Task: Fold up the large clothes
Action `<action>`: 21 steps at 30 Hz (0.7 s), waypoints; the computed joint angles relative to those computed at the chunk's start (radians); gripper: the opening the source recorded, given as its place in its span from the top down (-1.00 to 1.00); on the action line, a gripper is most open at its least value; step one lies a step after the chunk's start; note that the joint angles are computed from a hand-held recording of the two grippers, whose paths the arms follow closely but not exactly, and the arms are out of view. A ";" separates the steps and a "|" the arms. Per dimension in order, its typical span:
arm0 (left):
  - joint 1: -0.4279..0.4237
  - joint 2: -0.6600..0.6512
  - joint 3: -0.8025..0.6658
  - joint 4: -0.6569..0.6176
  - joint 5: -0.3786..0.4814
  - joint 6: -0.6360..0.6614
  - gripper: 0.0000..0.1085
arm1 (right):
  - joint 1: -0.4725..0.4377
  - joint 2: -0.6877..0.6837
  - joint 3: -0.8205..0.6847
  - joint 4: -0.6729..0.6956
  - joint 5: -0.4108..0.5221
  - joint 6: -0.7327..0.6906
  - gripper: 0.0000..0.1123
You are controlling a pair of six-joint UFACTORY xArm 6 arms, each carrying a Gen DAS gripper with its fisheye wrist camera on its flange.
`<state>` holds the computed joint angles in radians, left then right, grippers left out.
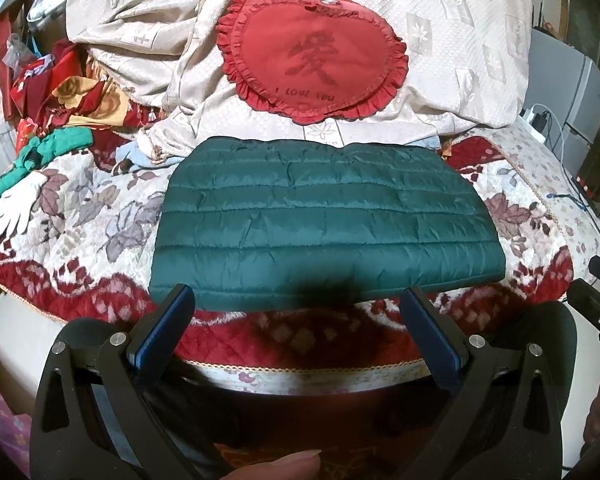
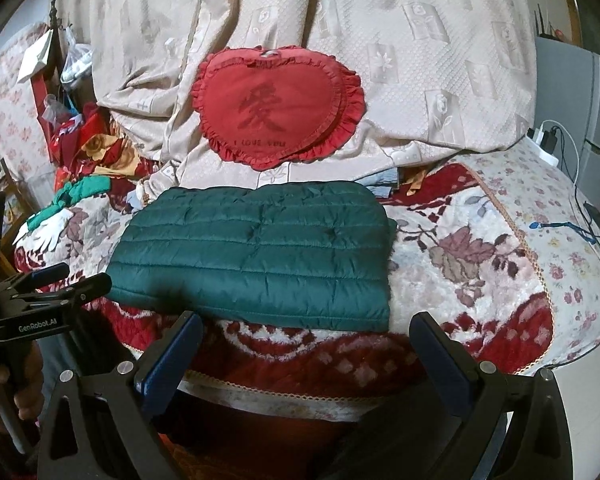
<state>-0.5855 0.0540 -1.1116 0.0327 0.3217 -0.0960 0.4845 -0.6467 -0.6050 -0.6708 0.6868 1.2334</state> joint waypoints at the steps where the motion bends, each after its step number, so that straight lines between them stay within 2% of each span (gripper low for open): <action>1: -0.001 0.002 0.001 0.008 -0.001 -0.011 -0.89 | 0.003 0.002 -0.002 -0.002 0.004 0.006 -0.83; 12: 0.002 0.027 -0.006 -0.024 0.003 0.002 -0.89 | 0.008 0.023 -0.010 -0.002 0.004 0.015 -0.83; 17: 0.003 0.021 0.013 -0.075 -0.038 0.042 -0.89 | 0.006 0.045 -0.015 0.000 -0.004 0.012 -0.83; 21: 0.007 0.027 0.013 -0.016 -0.046 -0.005 -0.89 | 0.006 0.056 -0.018 0.004 -0.005 0.009 -0.83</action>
